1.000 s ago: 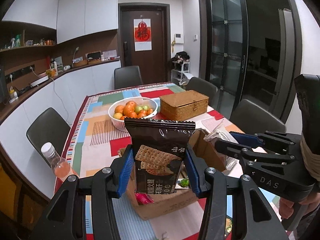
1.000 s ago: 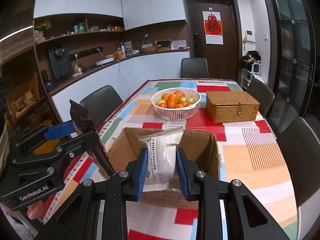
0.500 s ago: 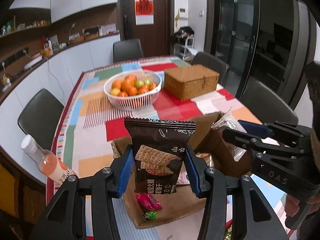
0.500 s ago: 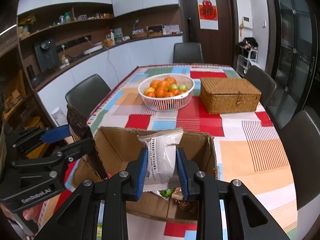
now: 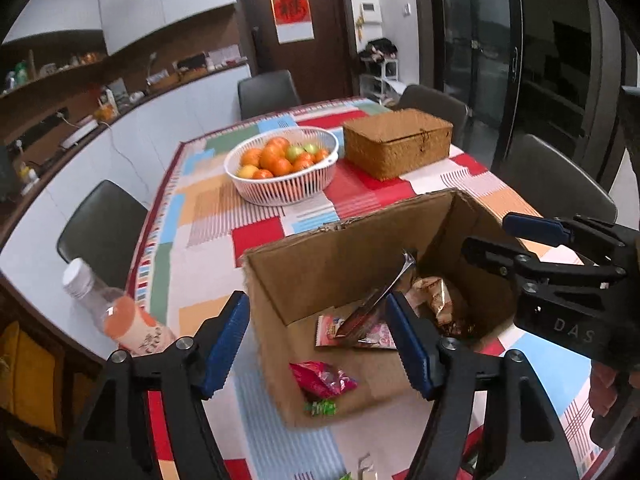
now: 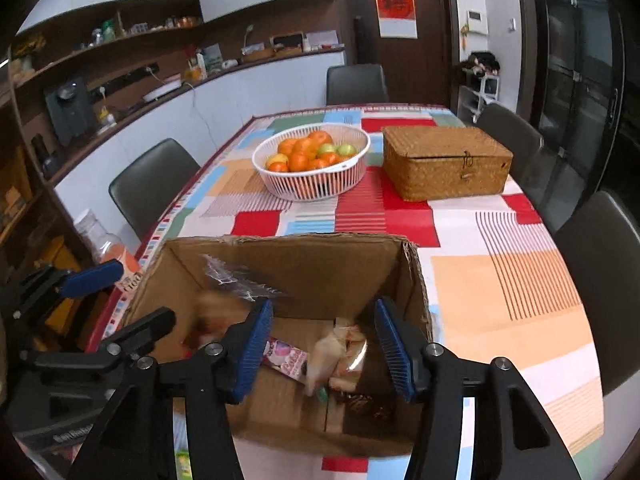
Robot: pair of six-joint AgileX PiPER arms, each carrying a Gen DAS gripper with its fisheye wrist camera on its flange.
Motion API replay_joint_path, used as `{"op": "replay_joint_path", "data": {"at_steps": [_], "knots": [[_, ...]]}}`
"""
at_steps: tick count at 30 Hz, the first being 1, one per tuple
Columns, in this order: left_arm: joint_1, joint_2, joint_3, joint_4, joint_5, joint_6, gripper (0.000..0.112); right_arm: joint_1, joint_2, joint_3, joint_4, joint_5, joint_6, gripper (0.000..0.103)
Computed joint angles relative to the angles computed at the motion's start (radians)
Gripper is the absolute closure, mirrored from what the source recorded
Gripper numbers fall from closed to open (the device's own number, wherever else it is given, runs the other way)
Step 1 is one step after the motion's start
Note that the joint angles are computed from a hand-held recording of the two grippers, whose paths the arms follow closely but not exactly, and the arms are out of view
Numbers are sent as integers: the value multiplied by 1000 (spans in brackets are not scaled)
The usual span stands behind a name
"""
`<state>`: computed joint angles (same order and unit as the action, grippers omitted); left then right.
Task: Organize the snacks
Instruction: 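Release the cracker pack and pastry into the box by opening both tools, then grasp the green wrapped candy with the left tool while the right tool grasps the clear candy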
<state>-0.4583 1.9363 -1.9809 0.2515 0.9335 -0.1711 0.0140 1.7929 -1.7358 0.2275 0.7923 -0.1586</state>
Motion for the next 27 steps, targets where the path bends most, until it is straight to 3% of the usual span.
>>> {"op": "replay_joint_path", "data": {"at_steps": [3,13,22,27], "knots": [[-9,-102,146,32,-69,-44,43,8,-99,126,36,-68,-47,49],[-17,-355,525,119,-204,-192,43,72,-267,358,120,-133,-154,49],[-14,-450,757,123,-271,-232,43,131,-328,540,97,-176,-147,49],[5,-462,858,58,-317,-192,44,148,-329,613,92,-193,-133,49]]}}
